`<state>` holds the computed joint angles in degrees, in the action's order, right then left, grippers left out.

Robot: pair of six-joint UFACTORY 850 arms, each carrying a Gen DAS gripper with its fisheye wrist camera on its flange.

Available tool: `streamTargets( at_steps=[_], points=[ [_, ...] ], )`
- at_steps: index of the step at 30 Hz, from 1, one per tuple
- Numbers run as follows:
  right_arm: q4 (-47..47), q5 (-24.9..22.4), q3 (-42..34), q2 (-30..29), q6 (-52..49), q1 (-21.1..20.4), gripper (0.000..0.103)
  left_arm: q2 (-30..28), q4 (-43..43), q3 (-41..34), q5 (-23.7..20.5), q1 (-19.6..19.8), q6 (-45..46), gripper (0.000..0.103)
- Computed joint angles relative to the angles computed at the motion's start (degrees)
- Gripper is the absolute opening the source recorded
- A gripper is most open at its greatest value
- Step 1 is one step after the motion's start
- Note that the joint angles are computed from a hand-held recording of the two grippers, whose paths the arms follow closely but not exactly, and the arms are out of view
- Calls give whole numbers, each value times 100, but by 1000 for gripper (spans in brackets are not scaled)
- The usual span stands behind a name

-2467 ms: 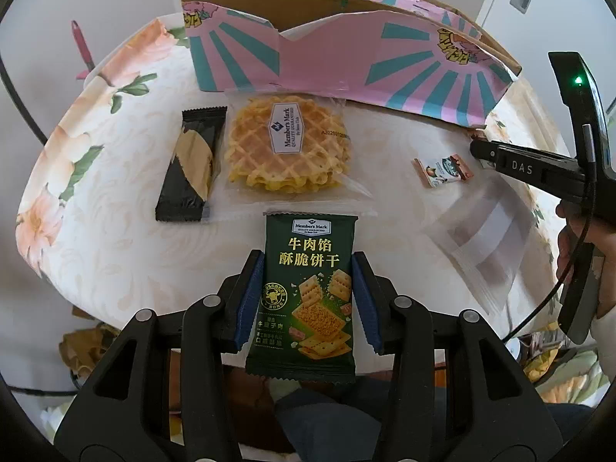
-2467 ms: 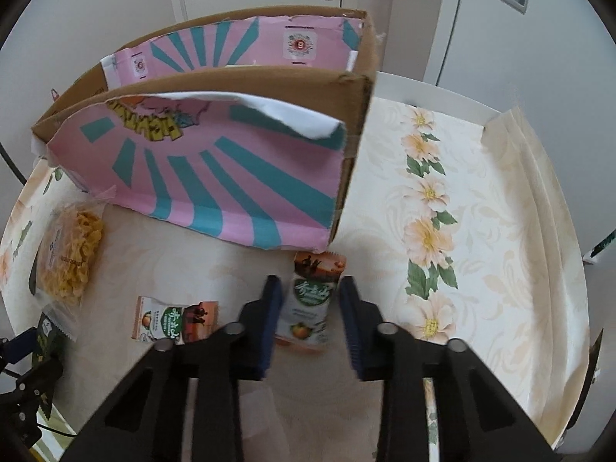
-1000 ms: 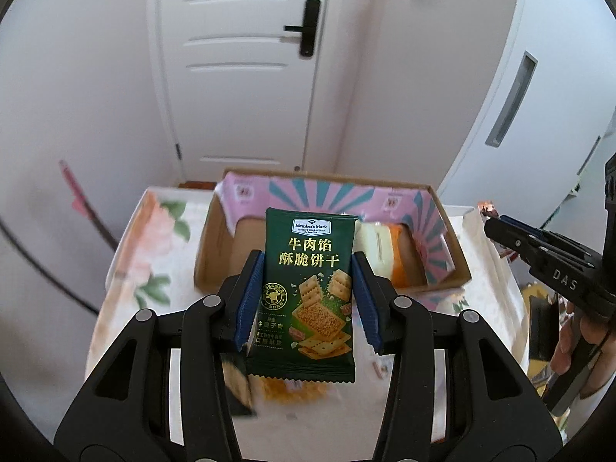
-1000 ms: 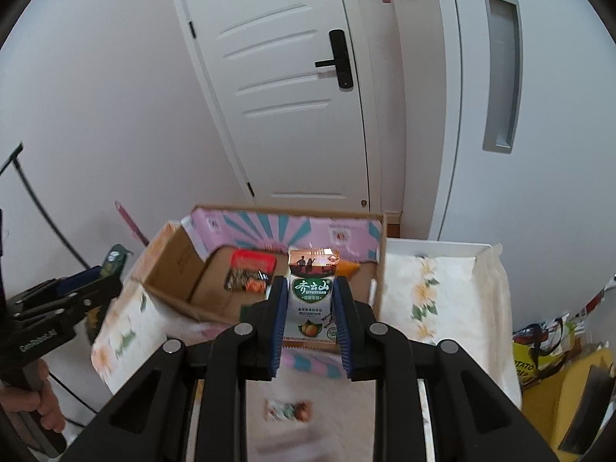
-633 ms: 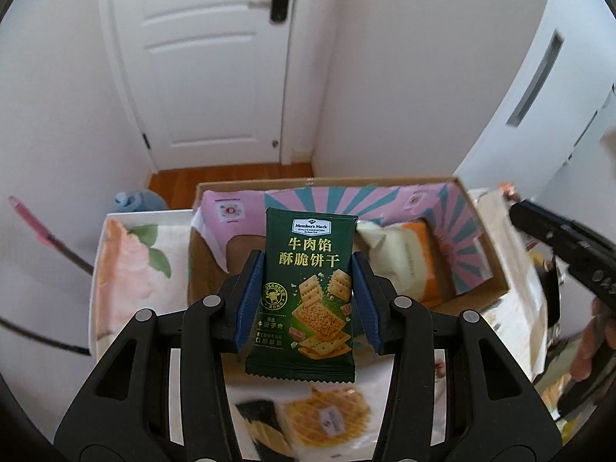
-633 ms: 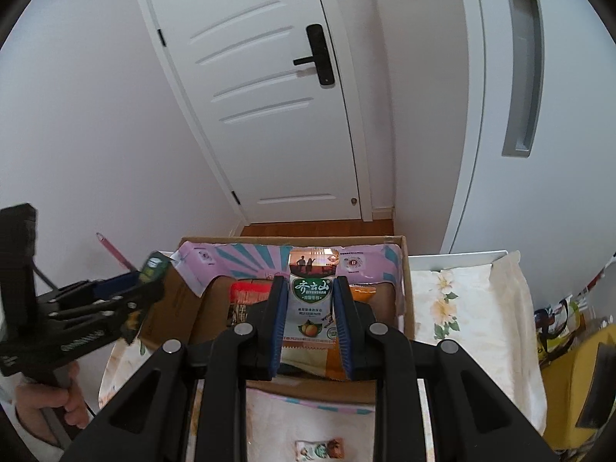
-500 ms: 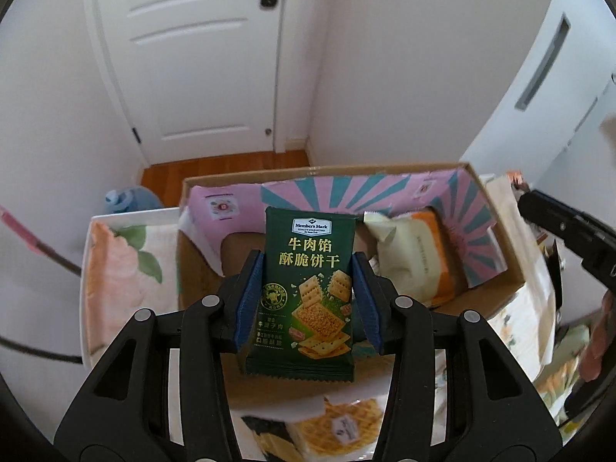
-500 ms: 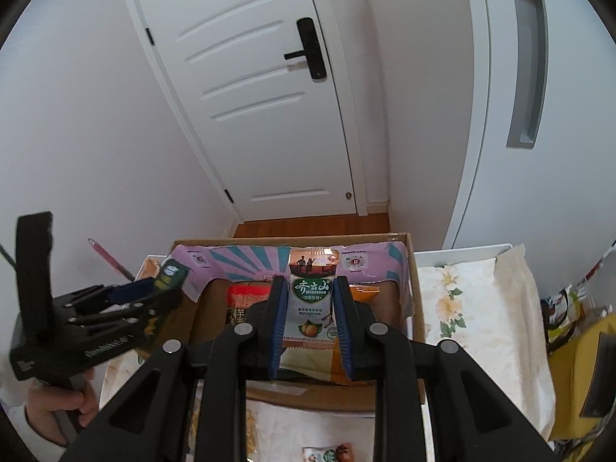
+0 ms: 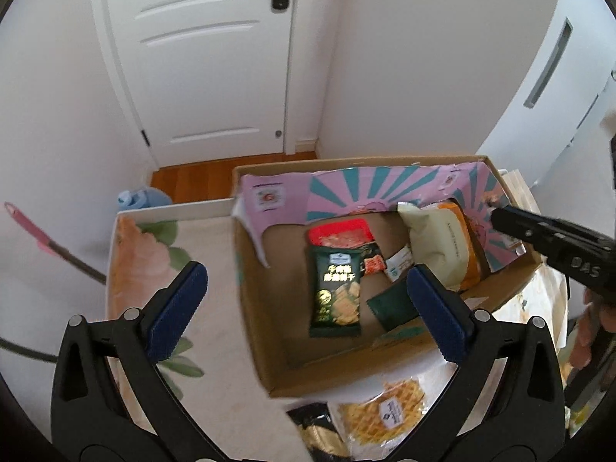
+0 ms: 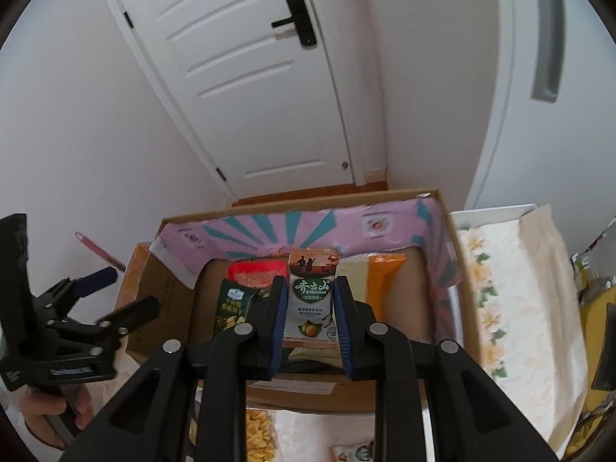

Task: Organize snacks
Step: 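Open both grippers to release the packet and carton inside the box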

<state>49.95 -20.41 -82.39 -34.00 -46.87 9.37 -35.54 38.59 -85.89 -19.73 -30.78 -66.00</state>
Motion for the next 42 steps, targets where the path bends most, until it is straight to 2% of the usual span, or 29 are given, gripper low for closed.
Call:
streamTargets(
  at_steps=[5, 8, 10, 11, 12, 15, 20, 25, 31, 32, 33, 35, 40, 42],
  points=[
    [-64, -278, -259, -211, 212, 120, 22, 242, 433, 323, 75, 40, -487, 103],
    [214, -565, -463, -374, 89, 139, 25, 357, 727, 483, 52, 44, -802, 103],
    [311, -664, -568, -469, 155, 149, 51, 452, 904, 612, 78, 43, -1019, 103],
    [380, -657, -577, -479, 181, 158, 70, 500, 993, 673, 75, 39, -1119, 103],
    [620, -702, -545, -465, 20, 137, 73, 546, 1074, 729, 58, 31, -1206, 103],
    [1137, -685, -342, -319, -354, 93, 73, 691, 1379, 929, 63, 7, -1577, 103],
    [1161, -417, -48, -62, -401, 68, 73, 872, 1611, 1174, 153, -29, -1955, 103],
    [1562, -280, 335, 301, -913, -3, 73, 1073, 2058, 1373, -46, -197, -2548, 103],
    [2033, -341, 789, 740, -1796, -166, 73, 1286, 2438, 1576, -445, -503, -3287, 103],
    [2106, -388, 862, 807, -1929, -212, 76, 1304, 2429, 1592, -486, -554, -3345, 103],
    [2220, -416, 943, 870, -2096, -247, 88, 1324, 2434, 1615, -508, -619, -3431, 103],
    [2489, -450, 1149, 1030, -2488, -345, 100, 1338, 2418, 1636, -548, -715, -3502, 103],
    [3218, -390, 1693, 1426, -3460, -601, 102, 1220, 2258, 1570, -657, -989, -3591, 103],
    [3100, -326, 1828, 1519, -3492, -670, 102, 1169, 2220, 1555, -679, -1092, -3667, 103]
  ],
)
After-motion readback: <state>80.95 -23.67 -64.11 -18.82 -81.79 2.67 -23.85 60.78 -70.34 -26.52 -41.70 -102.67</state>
